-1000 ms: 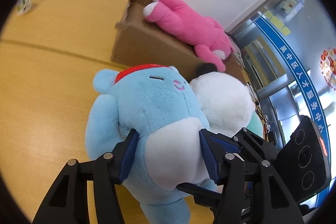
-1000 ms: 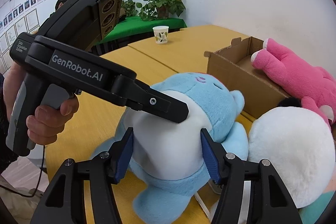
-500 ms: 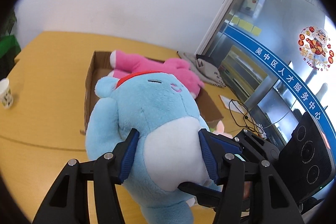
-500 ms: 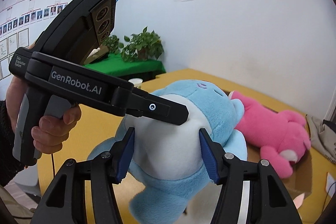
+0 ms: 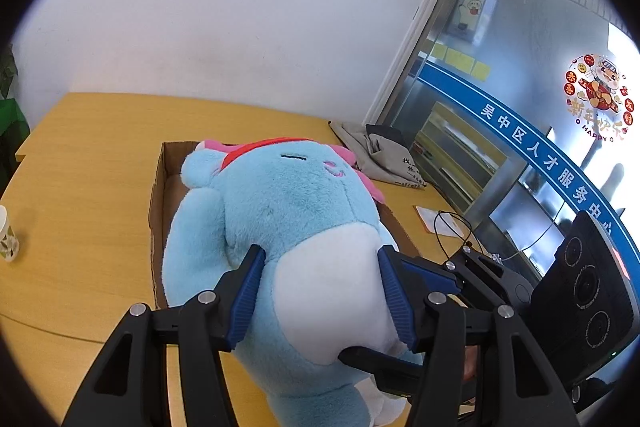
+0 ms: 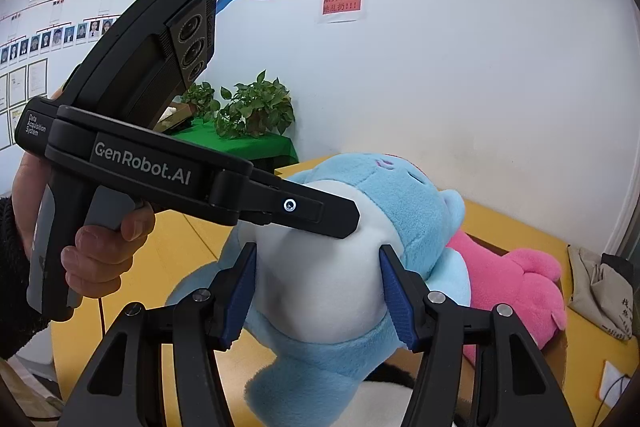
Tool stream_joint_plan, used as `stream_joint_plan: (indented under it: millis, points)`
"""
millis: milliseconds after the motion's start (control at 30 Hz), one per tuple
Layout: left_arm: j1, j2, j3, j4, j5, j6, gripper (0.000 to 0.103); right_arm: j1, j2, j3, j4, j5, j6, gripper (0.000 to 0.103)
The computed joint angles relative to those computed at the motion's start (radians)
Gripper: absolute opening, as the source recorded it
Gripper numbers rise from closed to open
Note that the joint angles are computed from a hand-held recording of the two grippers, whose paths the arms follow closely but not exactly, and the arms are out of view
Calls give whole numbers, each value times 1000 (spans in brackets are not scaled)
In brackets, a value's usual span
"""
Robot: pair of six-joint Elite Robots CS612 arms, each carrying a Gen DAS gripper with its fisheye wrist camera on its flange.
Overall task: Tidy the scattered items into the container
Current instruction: 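Carry the blue bear with both grippers into the box and open them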
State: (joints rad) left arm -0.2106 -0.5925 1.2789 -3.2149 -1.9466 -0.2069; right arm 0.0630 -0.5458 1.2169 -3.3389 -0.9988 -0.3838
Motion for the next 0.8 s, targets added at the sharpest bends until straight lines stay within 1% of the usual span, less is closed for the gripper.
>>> stream_joint_plan:
  millis: [67,167,333,400,567,633,733,800]
  points:
    - [1,9,-21,8,4,1,56,-5,-2,2,0,5,-2,64]
    - [6,30,-63,26,2,1,56,-4,15,-43,36,8,-8,64]
    - [17,77,-149,77,-3,2,56,0,60,-142,115,-2,-15,64]
    - [22,101,-189,101,-7,6,56,5,85,-190,149,-15,-25,64]
    - [39,185,-319,184,-66,-19,56,12,148,-301,228,-43,-26,64]
    - [44,223,-372,217,-86,-32,56,14,175,-352,287,-58,-23,64]
    - [48,271,-433,261,-98,-54,56,16,213,-423,390,-76,-22,64]
    - [50,295,-464,288,-99,-68,56,17,236,-479,497,-81,-22,64]
